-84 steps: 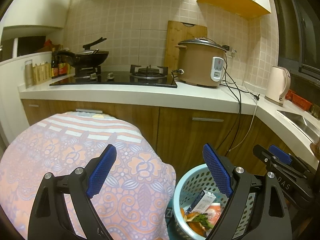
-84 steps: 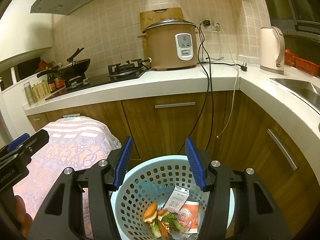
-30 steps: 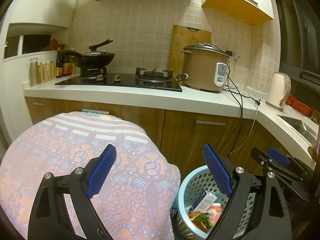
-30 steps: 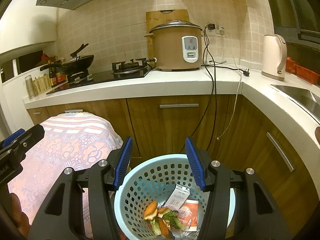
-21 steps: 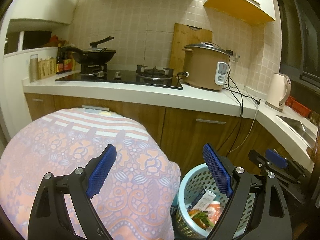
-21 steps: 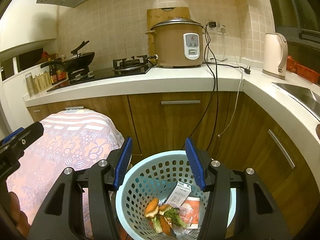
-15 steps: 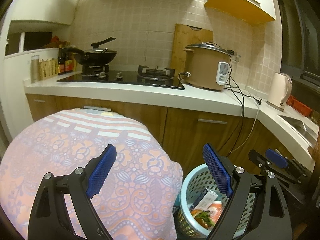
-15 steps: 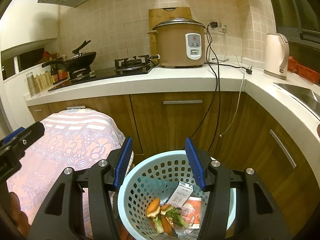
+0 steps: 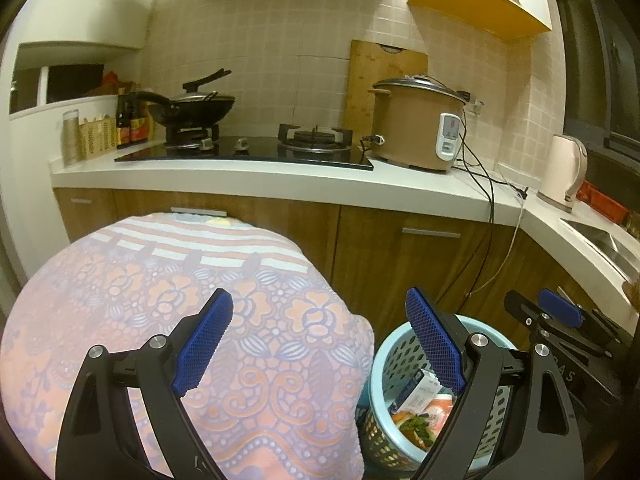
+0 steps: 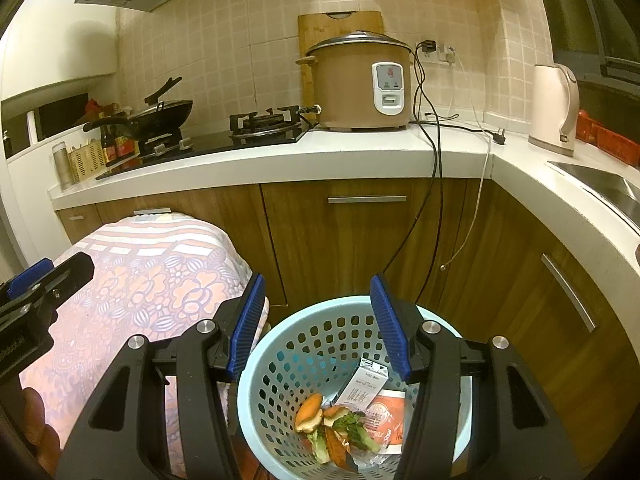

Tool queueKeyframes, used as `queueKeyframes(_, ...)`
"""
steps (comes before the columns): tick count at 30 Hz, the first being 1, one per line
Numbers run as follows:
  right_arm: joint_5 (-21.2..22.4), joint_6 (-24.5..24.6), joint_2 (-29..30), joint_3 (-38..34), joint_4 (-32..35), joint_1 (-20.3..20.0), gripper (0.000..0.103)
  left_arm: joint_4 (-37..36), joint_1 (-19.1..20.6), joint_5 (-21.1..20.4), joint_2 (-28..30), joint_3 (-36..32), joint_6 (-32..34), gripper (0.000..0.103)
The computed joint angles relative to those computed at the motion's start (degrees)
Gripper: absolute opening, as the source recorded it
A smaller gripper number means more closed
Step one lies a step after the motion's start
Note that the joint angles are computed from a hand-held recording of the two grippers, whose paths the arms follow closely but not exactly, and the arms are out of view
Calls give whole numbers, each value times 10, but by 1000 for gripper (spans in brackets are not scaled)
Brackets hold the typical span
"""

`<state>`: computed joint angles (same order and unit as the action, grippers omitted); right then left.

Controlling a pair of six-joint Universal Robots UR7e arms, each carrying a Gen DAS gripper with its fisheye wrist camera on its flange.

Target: Collect trash

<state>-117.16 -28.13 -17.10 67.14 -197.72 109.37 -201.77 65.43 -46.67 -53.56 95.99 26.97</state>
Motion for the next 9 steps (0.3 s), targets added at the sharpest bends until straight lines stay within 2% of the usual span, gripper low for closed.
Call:
queueKeyframes(2,-1,-1,1,-1,1,0,51,20,3,-4,-5,0,-16,87)
queueKeyframes(9,-3,-6,2,-3,-6,1,51,15,5,6,-6,0,-23,87)
